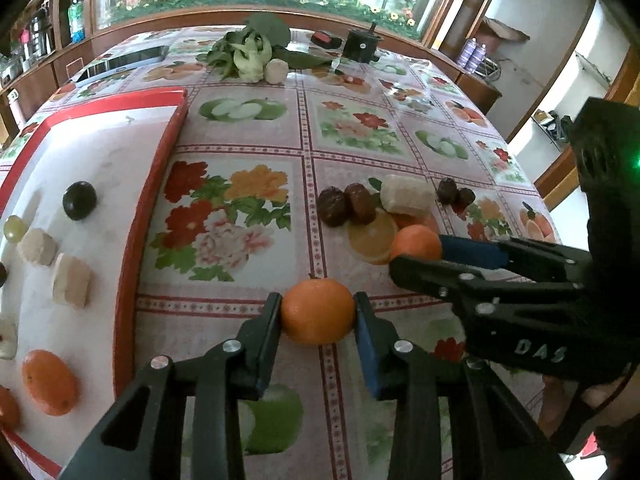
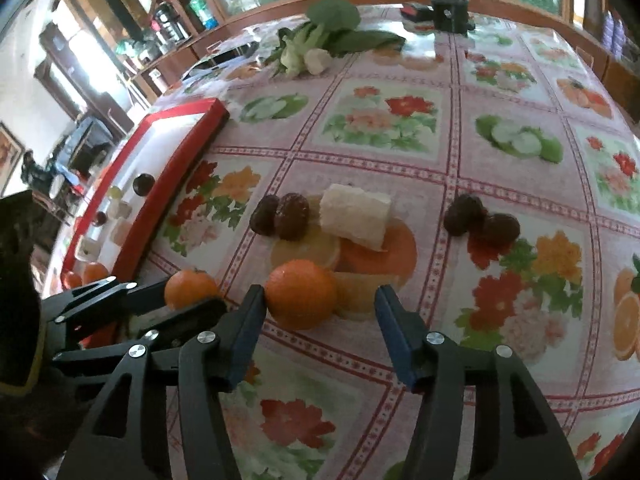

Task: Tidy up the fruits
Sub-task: 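Grasp a mandarin orange with the left tool while the right grasps another orange, then carry both held oranges over the tray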

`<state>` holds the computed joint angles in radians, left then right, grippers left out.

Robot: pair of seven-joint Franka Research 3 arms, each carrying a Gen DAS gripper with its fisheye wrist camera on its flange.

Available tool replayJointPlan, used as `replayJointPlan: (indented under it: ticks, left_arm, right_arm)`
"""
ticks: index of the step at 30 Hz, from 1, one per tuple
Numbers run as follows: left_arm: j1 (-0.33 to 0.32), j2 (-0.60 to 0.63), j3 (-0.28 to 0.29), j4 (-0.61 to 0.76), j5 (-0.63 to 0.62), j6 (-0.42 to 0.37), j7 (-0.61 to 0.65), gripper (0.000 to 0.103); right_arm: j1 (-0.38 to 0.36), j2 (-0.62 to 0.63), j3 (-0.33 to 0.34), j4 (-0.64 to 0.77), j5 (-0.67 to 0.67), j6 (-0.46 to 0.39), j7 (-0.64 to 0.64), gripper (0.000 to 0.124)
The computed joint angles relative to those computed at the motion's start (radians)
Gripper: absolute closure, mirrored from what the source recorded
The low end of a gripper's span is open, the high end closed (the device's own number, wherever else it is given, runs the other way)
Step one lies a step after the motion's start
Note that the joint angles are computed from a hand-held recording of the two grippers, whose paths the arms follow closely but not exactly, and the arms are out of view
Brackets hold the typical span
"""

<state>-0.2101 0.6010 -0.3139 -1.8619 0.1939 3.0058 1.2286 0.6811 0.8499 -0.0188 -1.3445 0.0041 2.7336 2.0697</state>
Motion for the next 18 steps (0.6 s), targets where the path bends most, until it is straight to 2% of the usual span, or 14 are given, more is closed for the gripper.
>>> replayJointPlan:
  ticks: [1, 2, 3, 9, 14, 18]
  left_arm:
    - [-0.003, -0.001, 0.005, -0.002, 0.002, 0.005, -0.003, 0.065]
    - [-0.011, -0.002, 0.014, -0.004, 0.006, 0.011, -0.01, 0.065]
    - [-0.008, -0.001, 0.014, -0.005, 0.007, 0.018, -0.011, 0.065]
    - [0.025, -0.012, -0.014, -0.032, 0.005, 0.038, -0.003, 0.065]
    - [0.047, -0.025, -0.041, -0.053, -0.003, 0.036, 0.014, 0.065]
    - [0.073, -0.04, -0.071, -0.079, -0.016, 0.047, 0.039, 0.065]
  right_arm:
    - [0.004, 0.01, 0.001, 0.018, -0.005, -0.005, -0.018, 0.088]
    - [0.034, 0.021, -0.033, 0.04, -0.038, -0.024, 0.003, 0.089]
    - [0.059, 0.028, -0.063, 0.055, -0.064, -0.042, 0.025, 0.089]
    - [0.081, -0.022, -0.092, -0.025, -0.104, 0.008, 0.123, 0.09]
    - [0.115, -0.071, -0.125, -0.087, -0.165, 0.013, 0.186, 0.09]
    - [0.121, -0.081, -0.118, -0.096, -0.191, 0.001, 0.224, 0.09]
